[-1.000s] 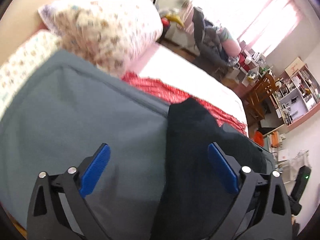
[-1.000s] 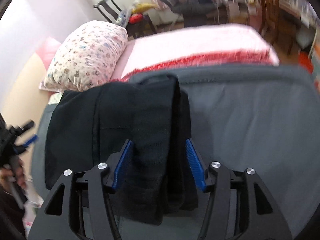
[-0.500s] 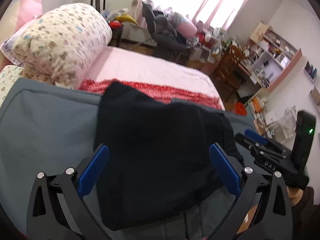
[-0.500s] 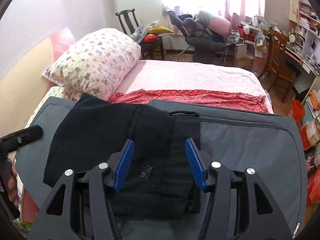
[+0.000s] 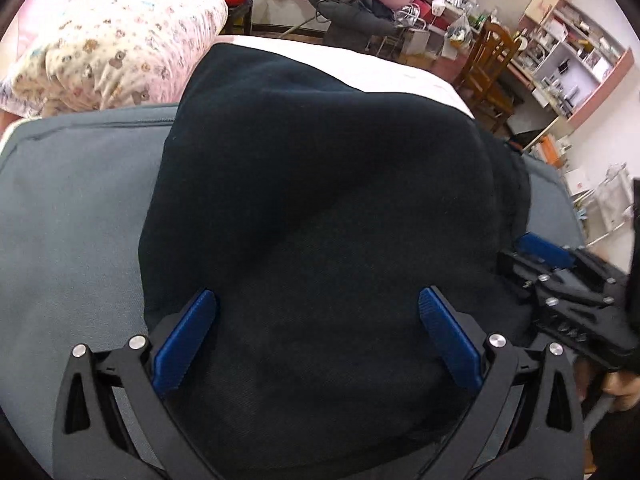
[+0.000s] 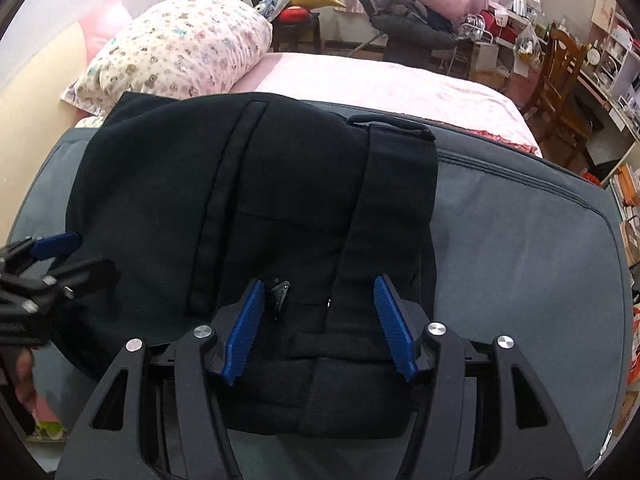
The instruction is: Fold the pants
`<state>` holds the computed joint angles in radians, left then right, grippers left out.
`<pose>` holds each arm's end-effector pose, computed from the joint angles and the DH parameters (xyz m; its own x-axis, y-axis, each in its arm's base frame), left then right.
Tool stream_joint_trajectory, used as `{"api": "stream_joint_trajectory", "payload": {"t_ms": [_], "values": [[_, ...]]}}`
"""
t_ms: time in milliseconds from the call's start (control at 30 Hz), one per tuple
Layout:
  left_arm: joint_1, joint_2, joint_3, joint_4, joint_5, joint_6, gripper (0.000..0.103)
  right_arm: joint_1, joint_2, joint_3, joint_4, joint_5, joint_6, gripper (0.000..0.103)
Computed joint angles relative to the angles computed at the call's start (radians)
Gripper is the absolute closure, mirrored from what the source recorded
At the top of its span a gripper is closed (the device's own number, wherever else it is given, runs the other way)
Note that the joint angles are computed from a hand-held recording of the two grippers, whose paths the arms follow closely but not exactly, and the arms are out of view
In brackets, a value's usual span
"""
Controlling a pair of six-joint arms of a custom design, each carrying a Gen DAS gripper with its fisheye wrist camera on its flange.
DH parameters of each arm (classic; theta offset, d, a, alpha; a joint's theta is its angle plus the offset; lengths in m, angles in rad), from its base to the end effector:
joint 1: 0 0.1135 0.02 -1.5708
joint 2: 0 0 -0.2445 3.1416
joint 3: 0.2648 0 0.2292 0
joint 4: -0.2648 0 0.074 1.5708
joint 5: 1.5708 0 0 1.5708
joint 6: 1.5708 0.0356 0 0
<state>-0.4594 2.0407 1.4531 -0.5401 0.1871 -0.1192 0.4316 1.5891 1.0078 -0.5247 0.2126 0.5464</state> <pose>0.3509 -0.1810 0.1603 -0.8643 0.2972 -0.4057 0.4073 0.8869 -0.2178 0.2675 0.1149 0.1894 -0.8616 0.1624 -0.4810 0.1459 0.9867 0.0718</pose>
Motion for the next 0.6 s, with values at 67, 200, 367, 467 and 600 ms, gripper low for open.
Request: {"api": "stream_joint_trajectory", "payload": {"t_ms": [67,200,367,467,600], "values": [[0.004,-0.039,-0.036,0.026,0.010,-0.011,0.002,-0.002,-0.057,-0.020,-0.002,0.007,0.019,0.041],[0.017,-0.268,-0.262,0.196,0.031,-0.048,0.002,0.054,-0.255,-0.087,-0.021,0.111,0.101,0.019],[-0.009,-0.598,-0.538,0.339,-0.034,-0.057,0.002,0.325,-0.427,-0.090,-0.205,0.420,0.290,0.005],[-0.055,-0.764,-0.632,0.326,-0.107,-0.055,0.002,0.500,-0.415,-0.038,-0.386,0.563,0.481,0.003],[-0.130,-0.972,-0.723,0.245,-0.203,-0.078,0.002,0.689,-0.352,0.027,-0.604,0.665,0.750,0.001]]}}
